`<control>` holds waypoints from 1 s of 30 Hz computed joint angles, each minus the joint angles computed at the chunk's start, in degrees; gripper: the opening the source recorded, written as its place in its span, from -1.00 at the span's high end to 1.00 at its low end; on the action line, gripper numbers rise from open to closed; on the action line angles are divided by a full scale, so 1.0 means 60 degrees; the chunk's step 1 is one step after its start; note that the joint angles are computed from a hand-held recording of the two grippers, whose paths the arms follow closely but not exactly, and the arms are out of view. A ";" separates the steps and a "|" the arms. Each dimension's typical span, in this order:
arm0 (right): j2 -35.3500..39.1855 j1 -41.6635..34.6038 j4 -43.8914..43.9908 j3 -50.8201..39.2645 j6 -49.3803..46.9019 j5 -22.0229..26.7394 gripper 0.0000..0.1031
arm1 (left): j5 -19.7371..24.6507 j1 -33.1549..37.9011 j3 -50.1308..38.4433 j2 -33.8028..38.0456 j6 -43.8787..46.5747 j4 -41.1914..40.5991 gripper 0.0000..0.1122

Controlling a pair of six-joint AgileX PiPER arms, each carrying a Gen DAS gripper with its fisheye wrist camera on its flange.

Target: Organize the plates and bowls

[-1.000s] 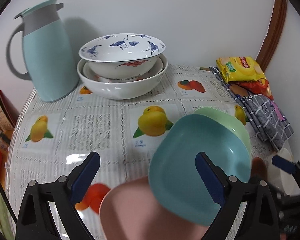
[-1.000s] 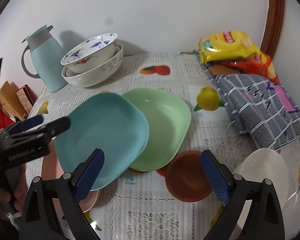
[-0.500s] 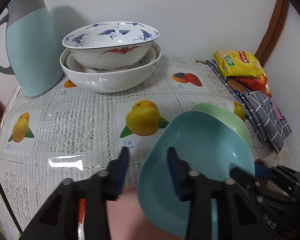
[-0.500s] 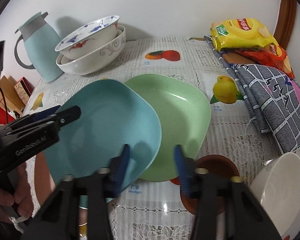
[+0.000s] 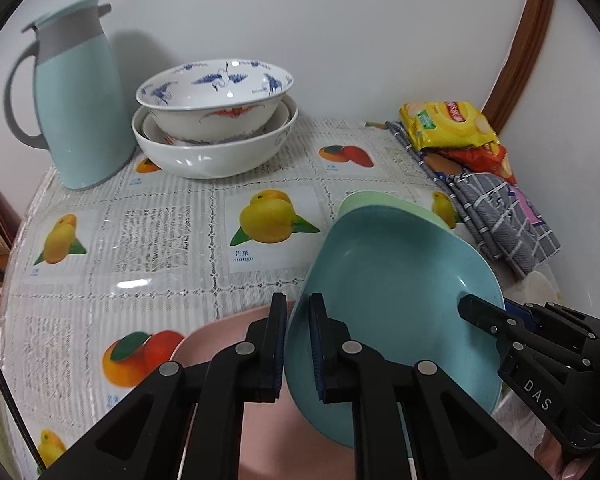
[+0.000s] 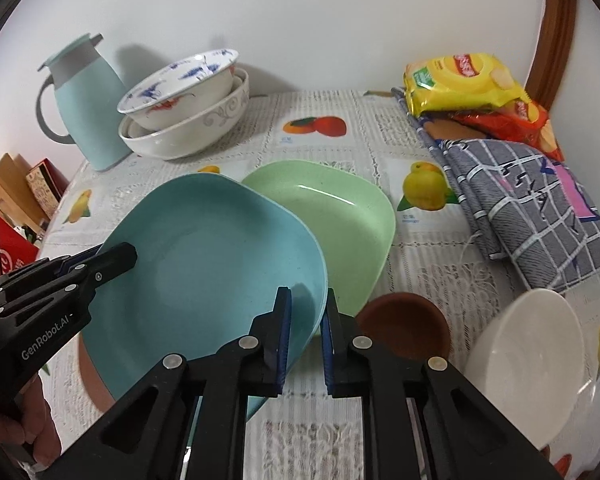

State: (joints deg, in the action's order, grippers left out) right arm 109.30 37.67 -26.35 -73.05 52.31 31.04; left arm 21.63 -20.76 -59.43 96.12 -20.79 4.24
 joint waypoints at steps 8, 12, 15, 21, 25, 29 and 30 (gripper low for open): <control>-0.1472 0.0531 -0.0441 0.1117 0.0827 -0.0124 0.73 | 0.0388 -0.0406 0.0837 -0.1580 -0.1320 0.0984 0.80; -0.2028 0.0939 -0.0795 0.1511 0.1336 0.0044 0.73 | 0.0648 -0.0782 0.1250 -0.2241 -0.2351 0.1780 0.80; -0.2387 0.1207 -0.0977 0.1818 0.1680 0.0104 0.73 | 0.0821 -0.1054 0.1603 -0.2695 -0.3048 0.2250 0.80; -0.2848 0.1780 -0.1544 0.2307 0.2420 0.0239 0.74 | 0.1097 -0.1564 0.2324 -0.3532 -0.4480 0.3151 0.80; -0.2972 0.2036 -0.1607 0.2496 0.2572 0.0186 0.74 | 0.1222 -0.1633 0.2689 -0.3967 -0.4863 0.3314 0.80; -0.2956 0.2232 -0.1533 0.2524 0.2566 0.0145 0.74 | 0.1273 -0.1588 0.2983 -0.4248 -0.5026 0.3366 0.80; -0.2928 0.2280 -0.1517 0.2500 0.2505 0.0153 0.74 | 0.1282 -0.1554 0.3058 -0.4301 -0.5032 0.3362 0.80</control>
